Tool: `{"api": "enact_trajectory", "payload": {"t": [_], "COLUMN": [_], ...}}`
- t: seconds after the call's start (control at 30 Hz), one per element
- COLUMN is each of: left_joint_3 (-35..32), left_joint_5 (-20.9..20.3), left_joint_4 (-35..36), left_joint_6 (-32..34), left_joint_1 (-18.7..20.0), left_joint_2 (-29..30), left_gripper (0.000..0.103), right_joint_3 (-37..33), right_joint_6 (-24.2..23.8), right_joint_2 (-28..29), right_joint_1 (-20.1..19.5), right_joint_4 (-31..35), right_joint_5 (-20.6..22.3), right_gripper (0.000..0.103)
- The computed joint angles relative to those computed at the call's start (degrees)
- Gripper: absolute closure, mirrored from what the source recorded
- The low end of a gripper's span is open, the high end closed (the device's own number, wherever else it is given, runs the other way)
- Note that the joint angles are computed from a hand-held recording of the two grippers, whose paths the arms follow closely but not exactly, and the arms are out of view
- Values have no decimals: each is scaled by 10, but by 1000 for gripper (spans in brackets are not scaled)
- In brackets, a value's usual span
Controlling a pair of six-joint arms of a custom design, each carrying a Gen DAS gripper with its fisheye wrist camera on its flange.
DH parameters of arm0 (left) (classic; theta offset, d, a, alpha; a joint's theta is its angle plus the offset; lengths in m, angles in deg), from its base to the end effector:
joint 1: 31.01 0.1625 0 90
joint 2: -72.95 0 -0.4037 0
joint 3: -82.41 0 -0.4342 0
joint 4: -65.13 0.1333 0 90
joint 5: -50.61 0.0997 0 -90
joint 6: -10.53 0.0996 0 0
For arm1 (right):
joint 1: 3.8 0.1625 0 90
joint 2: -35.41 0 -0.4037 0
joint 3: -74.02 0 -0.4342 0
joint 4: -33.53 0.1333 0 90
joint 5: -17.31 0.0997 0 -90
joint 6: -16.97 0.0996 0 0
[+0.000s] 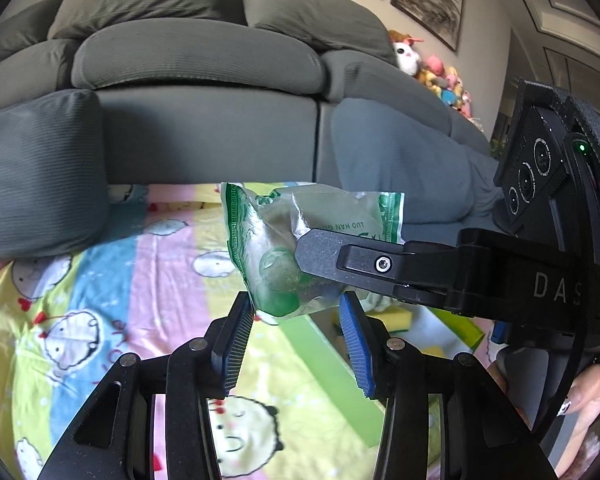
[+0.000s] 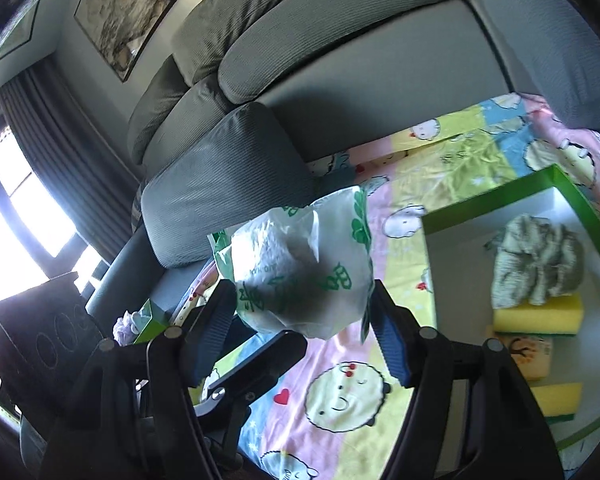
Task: Organize objects
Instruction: 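Lift the plastic bag and carry it over the box with the right tool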
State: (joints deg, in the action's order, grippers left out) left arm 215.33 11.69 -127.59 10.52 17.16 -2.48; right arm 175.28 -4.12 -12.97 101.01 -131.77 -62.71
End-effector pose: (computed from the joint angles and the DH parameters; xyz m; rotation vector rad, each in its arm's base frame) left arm -0.1428 -0.4756 0.2138 0.3881 2.2820 -1.2707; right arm 0.3142 -0.5993 0.0654 -0.9519 2.7739 -0.5943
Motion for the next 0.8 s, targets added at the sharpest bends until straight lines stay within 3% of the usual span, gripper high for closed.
{"api": "enact_trajectory", "payload": {"t": [0.8], "left_joint_3": [-82], "left_joint_5": [-80], "left_joint_4": [35], "left_joint_6": [-28], "left_joint_1": [15], "left_joint_2": [119], "left_gripper": [57], "right_joint_3": [17], "right_joint_6": [21], "right_joint_2": [-47], "right_joint_1": [-65], "right_joint_4": [2], "right_joint_5": [-27], "right_gripper": [37]}}
